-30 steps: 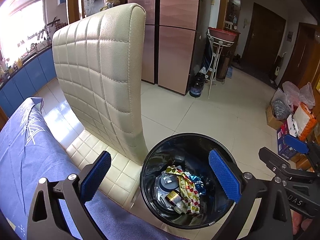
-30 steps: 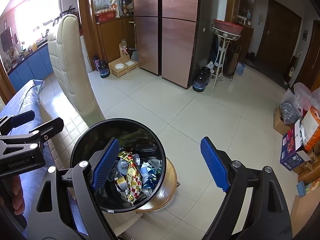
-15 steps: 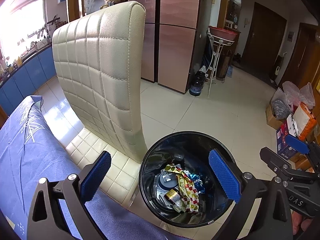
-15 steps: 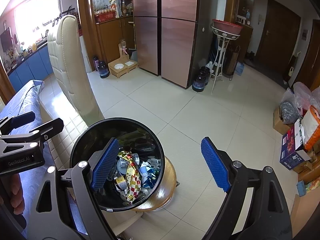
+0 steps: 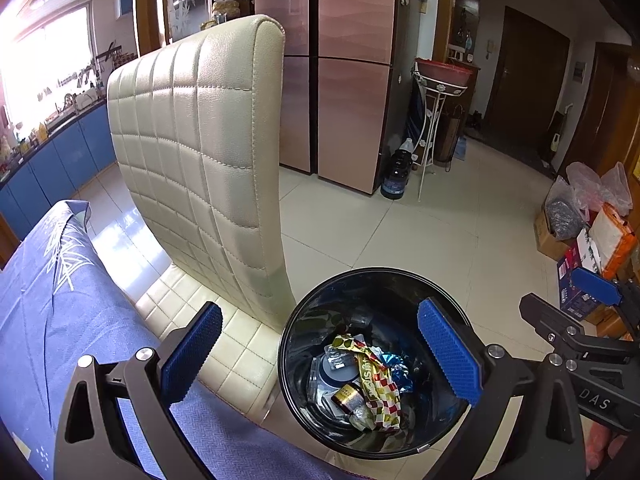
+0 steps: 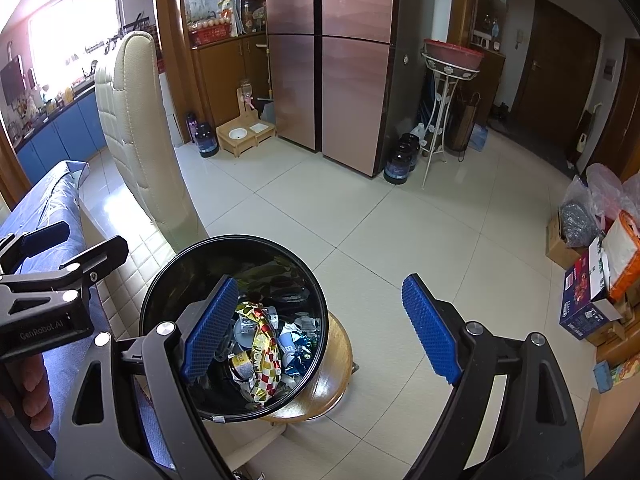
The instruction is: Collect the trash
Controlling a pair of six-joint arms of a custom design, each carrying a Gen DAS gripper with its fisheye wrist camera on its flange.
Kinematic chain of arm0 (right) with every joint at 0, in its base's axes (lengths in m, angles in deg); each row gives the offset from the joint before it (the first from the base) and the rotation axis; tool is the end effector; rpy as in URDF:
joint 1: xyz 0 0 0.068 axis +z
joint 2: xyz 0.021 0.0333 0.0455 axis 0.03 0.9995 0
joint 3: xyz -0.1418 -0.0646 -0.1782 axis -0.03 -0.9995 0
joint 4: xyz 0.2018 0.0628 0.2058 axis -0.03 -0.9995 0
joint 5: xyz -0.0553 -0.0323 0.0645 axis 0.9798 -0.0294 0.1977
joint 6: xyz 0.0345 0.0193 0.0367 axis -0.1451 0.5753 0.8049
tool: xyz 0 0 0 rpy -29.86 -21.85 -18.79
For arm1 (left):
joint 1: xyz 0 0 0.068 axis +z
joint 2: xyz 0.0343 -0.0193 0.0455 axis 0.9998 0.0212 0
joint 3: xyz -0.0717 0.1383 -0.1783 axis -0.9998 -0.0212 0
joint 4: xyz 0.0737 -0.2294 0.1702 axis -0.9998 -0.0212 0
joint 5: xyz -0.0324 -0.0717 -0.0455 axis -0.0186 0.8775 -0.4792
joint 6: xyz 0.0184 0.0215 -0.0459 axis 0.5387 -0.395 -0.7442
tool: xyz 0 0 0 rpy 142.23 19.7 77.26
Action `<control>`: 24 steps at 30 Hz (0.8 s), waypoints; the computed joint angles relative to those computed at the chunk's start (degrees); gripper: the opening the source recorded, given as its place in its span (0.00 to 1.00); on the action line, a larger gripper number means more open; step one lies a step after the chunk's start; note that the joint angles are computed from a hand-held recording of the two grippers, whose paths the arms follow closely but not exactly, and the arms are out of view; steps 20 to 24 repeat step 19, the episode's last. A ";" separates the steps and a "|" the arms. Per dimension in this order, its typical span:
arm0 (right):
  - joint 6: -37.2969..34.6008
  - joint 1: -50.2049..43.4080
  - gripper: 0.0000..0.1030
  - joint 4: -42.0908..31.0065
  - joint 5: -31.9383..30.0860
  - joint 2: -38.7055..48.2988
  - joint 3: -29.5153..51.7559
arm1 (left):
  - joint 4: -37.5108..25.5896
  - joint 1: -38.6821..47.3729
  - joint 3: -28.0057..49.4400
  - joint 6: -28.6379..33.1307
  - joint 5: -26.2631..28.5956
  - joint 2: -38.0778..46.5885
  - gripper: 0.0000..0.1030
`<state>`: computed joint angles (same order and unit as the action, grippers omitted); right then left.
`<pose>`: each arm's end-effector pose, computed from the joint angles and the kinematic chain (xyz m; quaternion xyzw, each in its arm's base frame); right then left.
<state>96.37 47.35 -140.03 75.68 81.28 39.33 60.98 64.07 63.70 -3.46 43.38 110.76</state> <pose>0.1044 0.0733 0.1446 0.2800 0.8914 -0.0996 0.3423 0.2318 -0.1144 0.1741 0.3267 0.8686 -0.1315 0.3487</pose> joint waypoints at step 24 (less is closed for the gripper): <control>3.49 2.11 0.81 -2.97 0.25 -0.98 -0.03 | -2.81 -0.91 1.34 0.13 0.49 1.22 0.93</control>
